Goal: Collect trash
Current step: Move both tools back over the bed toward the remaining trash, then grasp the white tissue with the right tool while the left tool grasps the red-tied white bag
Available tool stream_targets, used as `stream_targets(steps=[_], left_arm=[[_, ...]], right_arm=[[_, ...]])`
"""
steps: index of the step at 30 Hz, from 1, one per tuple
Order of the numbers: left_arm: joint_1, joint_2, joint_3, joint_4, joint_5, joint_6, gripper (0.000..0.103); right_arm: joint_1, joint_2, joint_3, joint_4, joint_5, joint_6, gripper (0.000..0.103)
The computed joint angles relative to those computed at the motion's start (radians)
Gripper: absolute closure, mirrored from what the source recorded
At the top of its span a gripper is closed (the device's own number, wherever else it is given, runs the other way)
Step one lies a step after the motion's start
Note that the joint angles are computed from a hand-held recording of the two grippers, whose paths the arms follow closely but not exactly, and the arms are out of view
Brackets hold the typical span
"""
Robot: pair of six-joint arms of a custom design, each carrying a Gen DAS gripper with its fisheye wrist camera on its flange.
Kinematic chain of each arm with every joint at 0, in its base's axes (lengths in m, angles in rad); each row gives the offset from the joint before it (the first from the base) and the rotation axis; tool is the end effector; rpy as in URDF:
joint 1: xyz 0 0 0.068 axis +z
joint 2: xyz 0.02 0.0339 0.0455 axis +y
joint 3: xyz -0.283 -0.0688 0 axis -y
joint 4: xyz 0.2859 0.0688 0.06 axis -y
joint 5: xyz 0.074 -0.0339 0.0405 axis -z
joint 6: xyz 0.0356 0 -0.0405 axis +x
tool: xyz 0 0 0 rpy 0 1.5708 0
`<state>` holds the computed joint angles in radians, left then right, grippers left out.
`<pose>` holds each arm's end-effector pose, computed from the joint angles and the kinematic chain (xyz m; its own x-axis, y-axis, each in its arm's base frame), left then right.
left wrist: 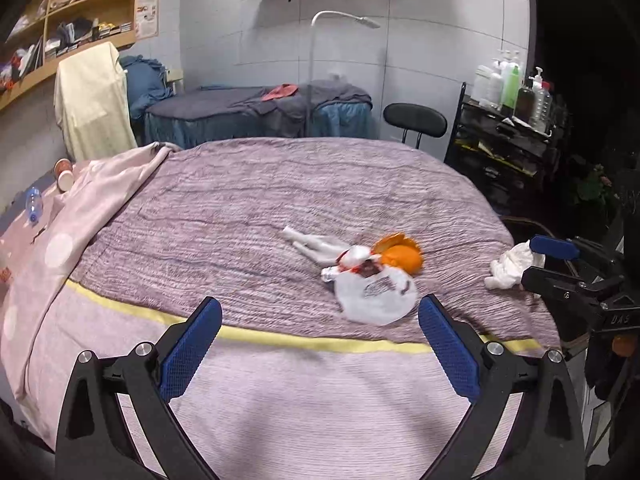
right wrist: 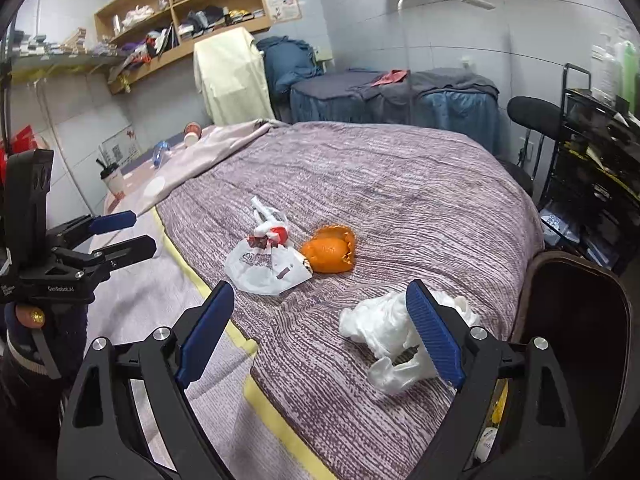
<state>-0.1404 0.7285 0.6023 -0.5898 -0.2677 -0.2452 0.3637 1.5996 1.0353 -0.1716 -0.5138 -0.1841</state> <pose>0.1813 -0.0161 0.2543 -0.6153 -0.1495 -0.7740 -0.2185 0.9757 -0.0147 0.3486 0.1514 0.2237 -0.4977 -0.3600 -0.7891 -0.7541 0.6290 0.1886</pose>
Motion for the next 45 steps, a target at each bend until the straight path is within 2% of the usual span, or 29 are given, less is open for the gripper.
stream_targets(steps=[2, 5, 7, 10, 13, 17, 19, 21, 22, 25, 31, 34, 36, 37, 38, 39, 42, 45], left_arm=[[0.037, 0.002, -0.006, -0.001, 0.026, 0.023, 0.006], [0.08, 0.02, -0.009, 0.001, 0.08, 0.042, 0.006], [0.103, 0.034, -0.01, 0.006, 0.127, 0.053, 0.006], [0.116, 0.084, -0.001, 0.026, 0.169, 0.061, 0.006], [0.099, 0.156, 0.018, 0.043, 0.173, 0.072, 0.006], [0.077, 0.25, 0.049, 0.056, 0.193, 0.081, 0.006], [0.062, 0.303, 0.07, 0.064, 0.187, 0.088, 0.006], [0.056, 0.342, 0.087, 0.071, 0.175, 0.094, 0.006], [0.059, 0.371, 0.1, 0.075, 0.179, 0.095, 0.006], [0.082, 0.431, 0.132, 0.075, 0.216, 0.086, 0.006], [0.097, 0.518, 0.172, 0.076, 0.233, 0.065, 0.023], [0.101, 0.529, 0.182, 0.076, 0.254, 0.061, 0.042], [0.099, 0.543, 0.192, 0.071, 0.275, 0.06, 0.062], [0.094, 0.548, 0.193, 0.069, 0.279, 0.059, 0.068], [0.086, 0.552, 0.194, 0.07, 0.27, 0.054, 0.08], [0.081, 0.554, 0.194, 0.071, 0.265, 0.053, 0.087], [0.077, 0.521, 0.175, 0.08, 0.283, 0.037, 0.095], [0.07, 0.444, 0.148, 0.082, 0.281, 0.017, 0.096]], right_arm=[[0.019, 0.032, 0.032, -0.027, 0.023, -0.025, 0.012], [0.04, 0.057, 0.045, 0.002, 0.115, 0.005, 0.012], [0.041, 0.069, 0.059, -0.004, 0.14, 0.013, 0.012], [0.063, 0.088, 0.067, -0.002, 0.271, 0.005, 0.012], [0.051, 0.095, 0.065, 0.006, 0.289, 0.024, 0.012], [0.044, 0.106, 0.062, 0.025, 0.352, 0.021, 0.029], [0.031, 0.109, 0.056, 0.04, 0.349, 0.032, 0.039], [0.012, 0.114, 0.054, 0.058, 0.342, 0.057, 0.059], [0.004, 0.115, 0.054, 0.062, 0.336, 0.069, 0.064], [-0.028, 0.122, 0.061, 0.063, 0.28, 0.108, 0.069], [-0.052, 0.083, 0.02, 0.093, 0.225, 0.156, 0.073], [-0.059, 0.058, -0.002, 0.102, 0.206, 0.171, 0.073], [-0.067, 0.04, -0.018, 0.106, 0.19, 0.18, 0.073], [-0.069, 0.031, -0.026, 0.109, 0.186, 0.183, 0.073], [-0.074, 0.02, -0.036, 0.112, 0.177, 0.185, 0.073], [-0.078, 0.009, -0.044, 0.114, 0.168, 0.186, 0.074], [-0.093, -0.021, -0.07, 0.125, 0.143, 0.196, 0.074], [-0.111, -0.055, -0.101, 0.137, 0.11, 0.206, 0.074]])
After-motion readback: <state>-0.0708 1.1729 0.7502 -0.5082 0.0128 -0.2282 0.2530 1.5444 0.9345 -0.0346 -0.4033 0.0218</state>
